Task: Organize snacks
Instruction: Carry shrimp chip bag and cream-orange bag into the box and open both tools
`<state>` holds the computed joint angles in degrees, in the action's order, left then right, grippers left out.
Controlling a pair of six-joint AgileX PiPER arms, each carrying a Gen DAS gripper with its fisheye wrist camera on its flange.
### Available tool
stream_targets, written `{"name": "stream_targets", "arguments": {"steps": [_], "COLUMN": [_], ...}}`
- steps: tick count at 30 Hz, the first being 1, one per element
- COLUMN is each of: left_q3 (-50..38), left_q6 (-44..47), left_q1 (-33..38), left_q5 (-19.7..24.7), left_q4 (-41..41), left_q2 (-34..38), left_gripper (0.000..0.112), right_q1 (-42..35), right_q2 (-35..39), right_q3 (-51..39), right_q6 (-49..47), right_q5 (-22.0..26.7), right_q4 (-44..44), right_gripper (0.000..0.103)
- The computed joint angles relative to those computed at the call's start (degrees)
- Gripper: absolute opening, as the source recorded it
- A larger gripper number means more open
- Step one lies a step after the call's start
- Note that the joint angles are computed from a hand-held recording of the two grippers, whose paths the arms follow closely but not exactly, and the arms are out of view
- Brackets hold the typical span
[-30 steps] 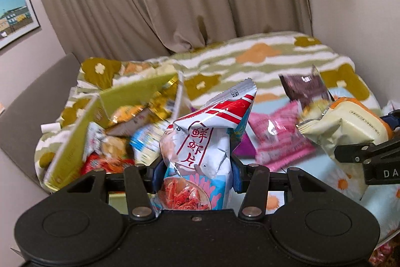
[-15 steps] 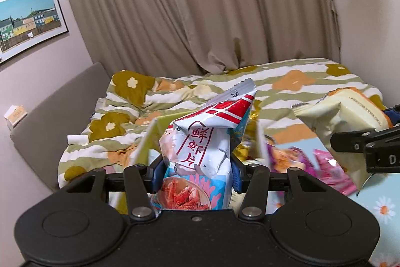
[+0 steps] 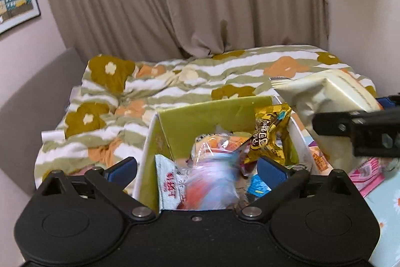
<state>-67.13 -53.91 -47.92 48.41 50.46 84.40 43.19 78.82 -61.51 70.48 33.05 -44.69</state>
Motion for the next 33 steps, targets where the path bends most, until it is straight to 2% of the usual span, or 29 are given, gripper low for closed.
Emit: {"name": "stream_targets", "arguments": {"steps": [6,12,16,22,29,32,33], "left_q3": [6.6,8.7,8.9,7.6,4.7,3.3,3.2], "left_q6": [8.8,14.8,17.7,19.8,20.7,20.6,20.4], "left_q1": [6.6,11.6,14.3,17.2,20.1,20.6,20.7], "left_q5": [-8.1,-10.9,-12.7,-13.7,-14.0,-13.8,-13.8], "left_q4": [-7.6,-12.0,-14.6,-16.3,-16.8,-17.0,-16.9], "left_q2": [-6.0,-8.3,-8.9,-7.6,-4.2,-2.2,-1.7], "left_gripper": [0.103,0.103,0.103,0.103,0.103,0.103,0.103], "right_q1": [3.2,5.5,5.5,2.6,-3.4,-5.2,-5.6], "right_q2": [5.8,9.9,12.5,17.6,25.9,29.7,30.6], "right_q3": [-4.1,-8.9,-13.1,-20.3,-30.8,-35.1,-36.0], "right_q6": [7.5,8.3,5.3,-2.6,-14.5,-17.6,-18.0], "right_q5": [4.8,8.2,9.1,7.9,5.5,5.5,5.6], "right_q4": [-3.1,-2.9,-1.8,2.4,12.9,15.7,16.3], "right_gripper": [0.078,0.078,0.078,0.078,0.078,0.082,0.093]}}
